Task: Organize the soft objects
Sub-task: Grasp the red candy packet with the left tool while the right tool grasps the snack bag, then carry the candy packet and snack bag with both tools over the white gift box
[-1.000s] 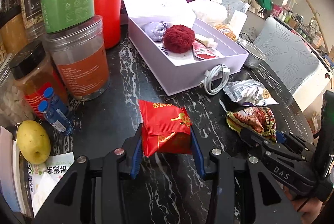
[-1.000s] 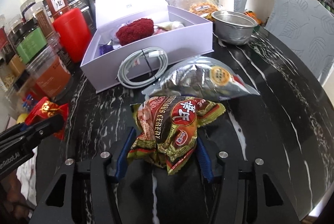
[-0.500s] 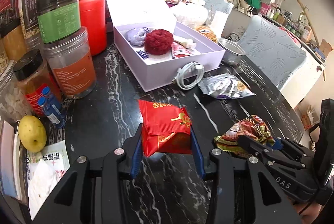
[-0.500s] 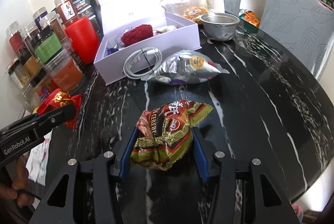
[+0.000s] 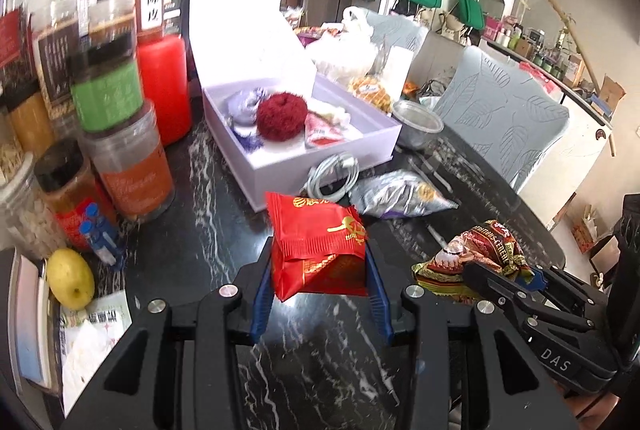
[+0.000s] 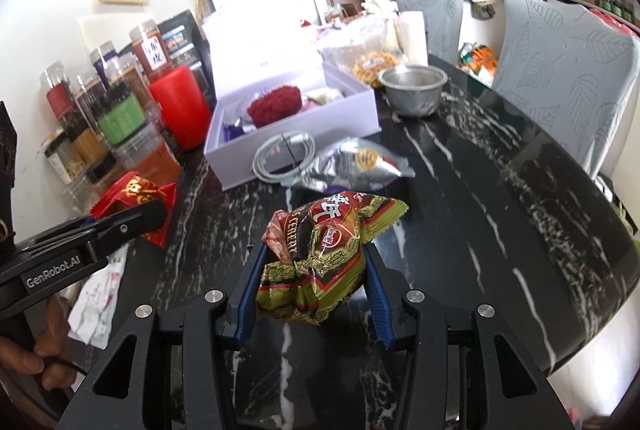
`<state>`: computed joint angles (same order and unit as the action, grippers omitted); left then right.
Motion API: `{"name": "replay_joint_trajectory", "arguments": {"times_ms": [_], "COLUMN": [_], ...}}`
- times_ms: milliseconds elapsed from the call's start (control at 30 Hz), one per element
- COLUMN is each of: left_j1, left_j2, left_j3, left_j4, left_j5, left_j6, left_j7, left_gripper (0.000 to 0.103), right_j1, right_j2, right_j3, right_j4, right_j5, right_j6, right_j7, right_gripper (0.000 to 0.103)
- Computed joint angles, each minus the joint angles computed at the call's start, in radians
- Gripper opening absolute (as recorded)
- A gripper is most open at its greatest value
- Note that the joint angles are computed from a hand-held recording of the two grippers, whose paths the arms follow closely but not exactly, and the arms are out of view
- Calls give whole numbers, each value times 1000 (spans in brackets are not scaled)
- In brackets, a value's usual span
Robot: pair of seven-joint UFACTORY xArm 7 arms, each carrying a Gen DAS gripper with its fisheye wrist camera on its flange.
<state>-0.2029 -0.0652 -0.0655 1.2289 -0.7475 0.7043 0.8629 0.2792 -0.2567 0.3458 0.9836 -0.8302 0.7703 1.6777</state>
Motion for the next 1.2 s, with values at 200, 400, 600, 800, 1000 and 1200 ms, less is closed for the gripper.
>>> {"name": "replay_joint_trajectory", "arguments": {"times_ms": [200,400,600,800,1000,1200], "left_j1": [-6,-7,-1,8,15,11], "left_j2": [18,51,106,179,280,411], "left_j3": [-8,-20,-40,-69,-101,-130], "left_j4": [57,125,213,315,459,640], "left_j5": [-29,-53,-45,-22,45,143], "left_j6": [-15,-37,-47,-63,-61,-59], "left_j7": [16,31,7,-24,-87,-175], "left_gripper": [41,41,41,41,41,41], "right_j1": [-13,-33,-54,-75,-89,-97], "right_j2": [-24,-16,-5,29,76,147], "right_j3": [-1,-5,-16,-41,-83,-130], "right_j4": [16,66,113,172,231,302], "right_j5": [-22,-40,-58,-78,-76,-72], "right_j6": [-5,-13,-35,-72,-123,-167], "right_j7": [-29,-93,-148,-207,-267,-334], "right_gripper": [46,46,46,46,46,46]}}
